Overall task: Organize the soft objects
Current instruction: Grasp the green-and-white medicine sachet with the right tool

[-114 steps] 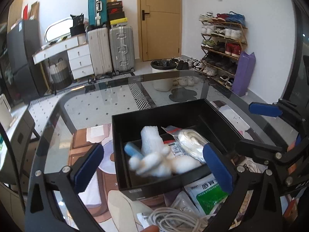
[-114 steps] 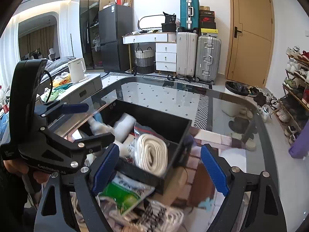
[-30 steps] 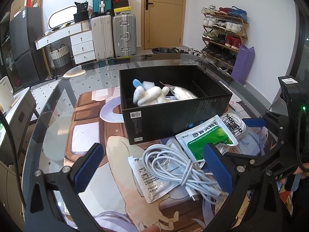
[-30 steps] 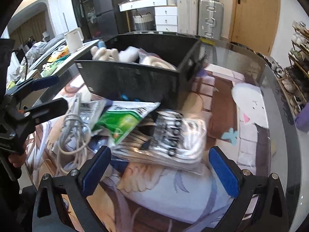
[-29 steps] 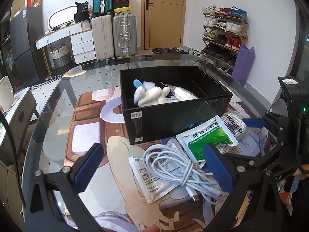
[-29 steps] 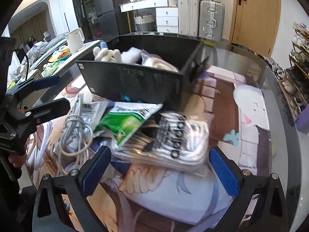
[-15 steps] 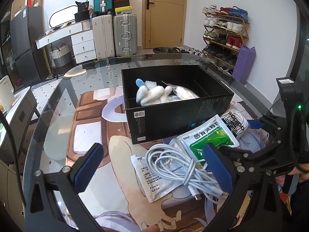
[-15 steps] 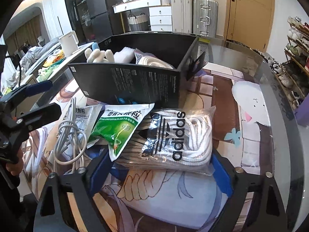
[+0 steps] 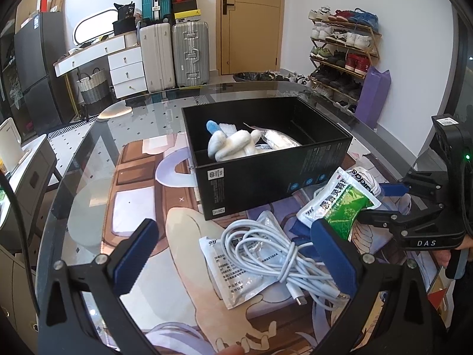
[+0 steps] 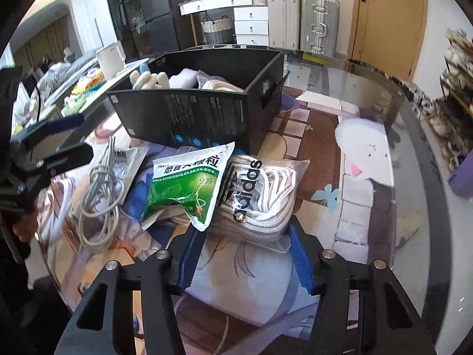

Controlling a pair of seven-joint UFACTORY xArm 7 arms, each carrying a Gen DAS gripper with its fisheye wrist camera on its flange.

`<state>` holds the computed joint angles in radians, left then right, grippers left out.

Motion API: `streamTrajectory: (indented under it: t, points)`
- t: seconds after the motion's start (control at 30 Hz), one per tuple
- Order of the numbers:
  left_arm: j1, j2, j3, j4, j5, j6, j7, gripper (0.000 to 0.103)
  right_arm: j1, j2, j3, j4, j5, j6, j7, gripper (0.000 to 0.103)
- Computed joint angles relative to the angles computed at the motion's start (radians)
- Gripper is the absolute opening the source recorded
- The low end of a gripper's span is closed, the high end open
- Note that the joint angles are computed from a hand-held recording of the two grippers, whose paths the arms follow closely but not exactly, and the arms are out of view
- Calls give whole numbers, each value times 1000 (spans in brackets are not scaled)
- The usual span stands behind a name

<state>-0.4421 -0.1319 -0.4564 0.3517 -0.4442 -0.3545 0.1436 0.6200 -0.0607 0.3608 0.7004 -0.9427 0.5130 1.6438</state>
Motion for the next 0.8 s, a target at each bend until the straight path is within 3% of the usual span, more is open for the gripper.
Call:
streamTrajectory:
  t: [0.13,0.4,0.67,0.8]
  points:
    - [4,-3,-5,-1,-11,0,8,103,12,-28,18,-1,-16,51,8,70]
    - [18,-32,7,-17,26,-1,-27,103,32,-49,79,56,-59,162,2,70]
    - [41,-65,27,-53,91,-1,-84,103,71,50,48,126,-89,136,-34,70]
    - [48,-75,45,-60,134,-2,-126,103,117,125,19,179,-106,171,-64,70]
